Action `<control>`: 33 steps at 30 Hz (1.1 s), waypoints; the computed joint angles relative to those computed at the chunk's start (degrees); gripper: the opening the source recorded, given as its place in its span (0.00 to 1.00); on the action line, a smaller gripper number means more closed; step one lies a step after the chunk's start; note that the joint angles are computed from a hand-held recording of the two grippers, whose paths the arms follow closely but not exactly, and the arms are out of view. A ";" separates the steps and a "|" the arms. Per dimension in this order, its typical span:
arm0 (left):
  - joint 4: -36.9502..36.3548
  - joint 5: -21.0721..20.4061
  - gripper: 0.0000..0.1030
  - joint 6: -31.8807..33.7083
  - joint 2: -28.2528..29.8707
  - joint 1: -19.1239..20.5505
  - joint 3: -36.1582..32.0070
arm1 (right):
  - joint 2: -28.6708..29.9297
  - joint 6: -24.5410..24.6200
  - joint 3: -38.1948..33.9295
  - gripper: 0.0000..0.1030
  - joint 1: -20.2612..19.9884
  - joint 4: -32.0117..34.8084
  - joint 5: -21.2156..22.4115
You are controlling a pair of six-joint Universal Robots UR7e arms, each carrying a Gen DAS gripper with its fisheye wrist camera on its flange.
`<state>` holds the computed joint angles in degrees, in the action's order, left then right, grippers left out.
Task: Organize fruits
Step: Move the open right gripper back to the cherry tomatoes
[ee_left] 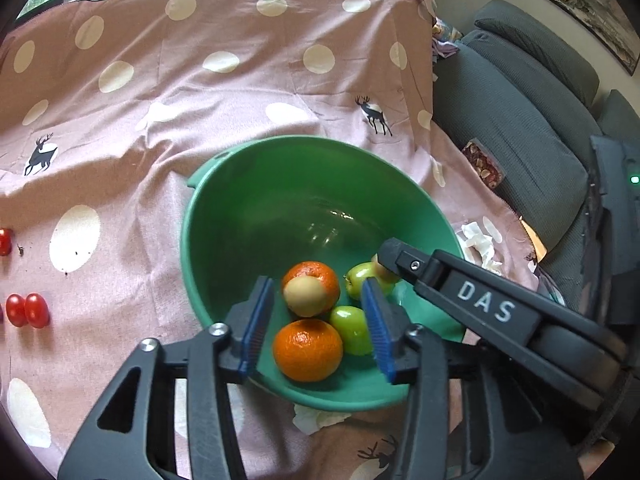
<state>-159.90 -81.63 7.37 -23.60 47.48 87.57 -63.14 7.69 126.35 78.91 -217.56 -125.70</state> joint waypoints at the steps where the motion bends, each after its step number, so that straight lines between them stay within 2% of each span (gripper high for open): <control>1: 0.17 0.23 0.48 -0.07 -0.35 0.03 0.14 | 0.17 -0.12 -0.15 0.26 0.20 -0.17 -0.24; 6: -0.05 0.79 0.50 -0.69 -3.26 1.10 1.47 | 1.01 -1.67 -0.92 0.27 1.20 -0.52 -0.96; 7: 0.09 1.57 0.54 -0.96 -3.86 1.29 1.65 | 1.31 -2.19 -1.16 0.28 1.53 -0.70 -1.23; 14: -4.77 9.43 0.61 -2.44 -7.81 3.71 3.91 | 3.68 -5.48 -3.34 0.32 3.74 -1.17 -3.49; 17: -5.69 12.85 0.60 -3.30 -8.19 5.07 3.65 | 5.02 -7.69 -4.38 0.32 5.08 -1.75 -3.71; 22: -6.44 15.71 0.59 -5.48 -8.58 7.63 2.41 | 7.70 -12.36 -6.66 0.33 7.38 -1.72 -2.41; 27: -1.83 14.59 0.59 -9.21 -8.79 10.66 -0.22 | 9.50 -14.50 -9.06 0.33 8.53 3.77 2.16; 32: 1.18 15.45 0.58 -10.29 -7.29 11.98 -2.85 | 11.24 -15.10 -13.32 0.33 8.79 14.78 8.03; 33: 2.13 15.57 0.55 -10.74 -6.93 12.24 -3.50 | 11.71 -15.15 -14.60 0.33 8.78 17.48 8.87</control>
<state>-157.77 -66.06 -3.37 -30.53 59.72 84.07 -51.43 -7.46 111.75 87.69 -200.08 -116.84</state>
